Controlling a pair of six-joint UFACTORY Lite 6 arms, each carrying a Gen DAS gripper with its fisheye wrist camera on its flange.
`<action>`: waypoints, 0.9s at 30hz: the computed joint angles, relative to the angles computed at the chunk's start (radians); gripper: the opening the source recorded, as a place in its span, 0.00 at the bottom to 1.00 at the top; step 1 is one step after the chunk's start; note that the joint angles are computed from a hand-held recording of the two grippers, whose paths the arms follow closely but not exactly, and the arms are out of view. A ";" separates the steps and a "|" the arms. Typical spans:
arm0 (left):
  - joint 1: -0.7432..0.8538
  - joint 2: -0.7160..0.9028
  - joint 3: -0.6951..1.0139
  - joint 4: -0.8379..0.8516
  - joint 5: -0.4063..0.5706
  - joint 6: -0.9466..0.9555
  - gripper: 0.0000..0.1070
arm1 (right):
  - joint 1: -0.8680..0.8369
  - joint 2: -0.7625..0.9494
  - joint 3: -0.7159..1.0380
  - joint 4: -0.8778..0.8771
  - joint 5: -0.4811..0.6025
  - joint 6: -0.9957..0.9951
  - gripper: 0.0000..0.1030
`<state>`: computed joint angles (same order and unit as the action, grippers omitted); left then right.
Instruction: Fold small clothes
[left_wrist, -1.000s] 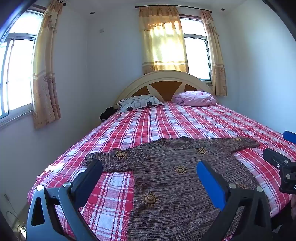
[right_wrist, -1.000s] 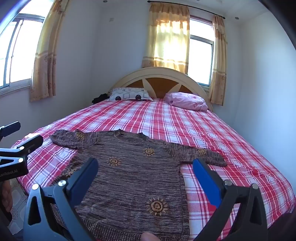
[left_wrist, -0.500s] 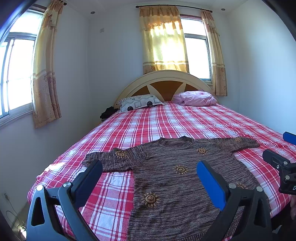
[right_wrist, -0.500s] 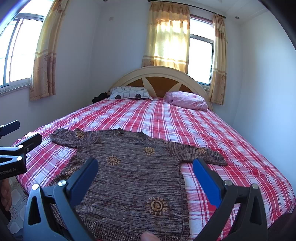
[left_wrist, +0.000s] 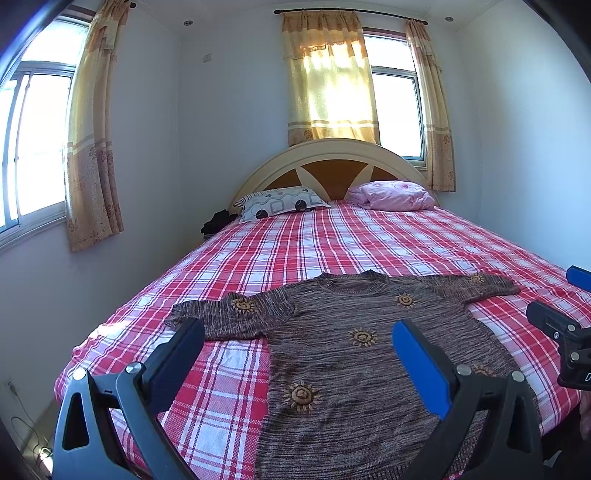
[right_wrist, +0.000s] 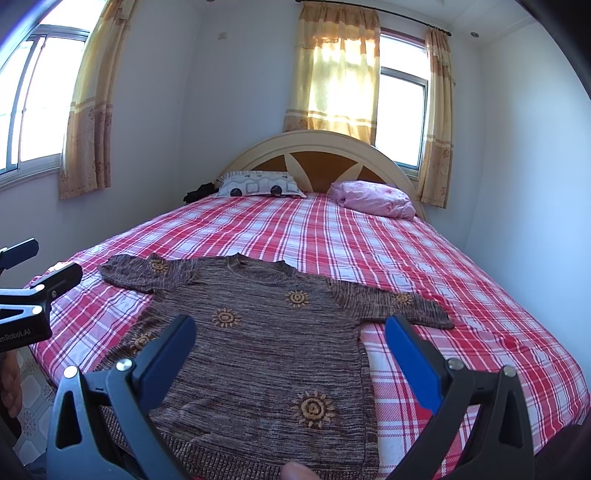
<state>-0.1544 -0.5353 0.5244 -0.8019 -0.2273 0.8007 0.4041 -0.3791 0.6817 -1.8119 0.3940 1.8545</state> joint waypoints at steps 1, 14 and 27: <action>0.000 0.001 0.002 0.000 0.002 0.000 0.95 | 0.000 0.000 0.000 0.000 0.001 0.000 1.00; -0.014 0.003 0.005 -0.047 -0.007 0.042 0.95 | -0.007 0.013 -0.016 -0.060 0.000 0.064 1.00; -0.003 0.003 0.006 -0.020 0.001 0.019 0.95 | -0.006 0.021 -0.021 -0.075 0.003 0.082 1.00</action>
<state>-0.1576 -0.5326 0.5300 -0.8217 -0.2258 0.8194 0.3986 -0.3582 0.6608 -1.8871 0.3973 1.9362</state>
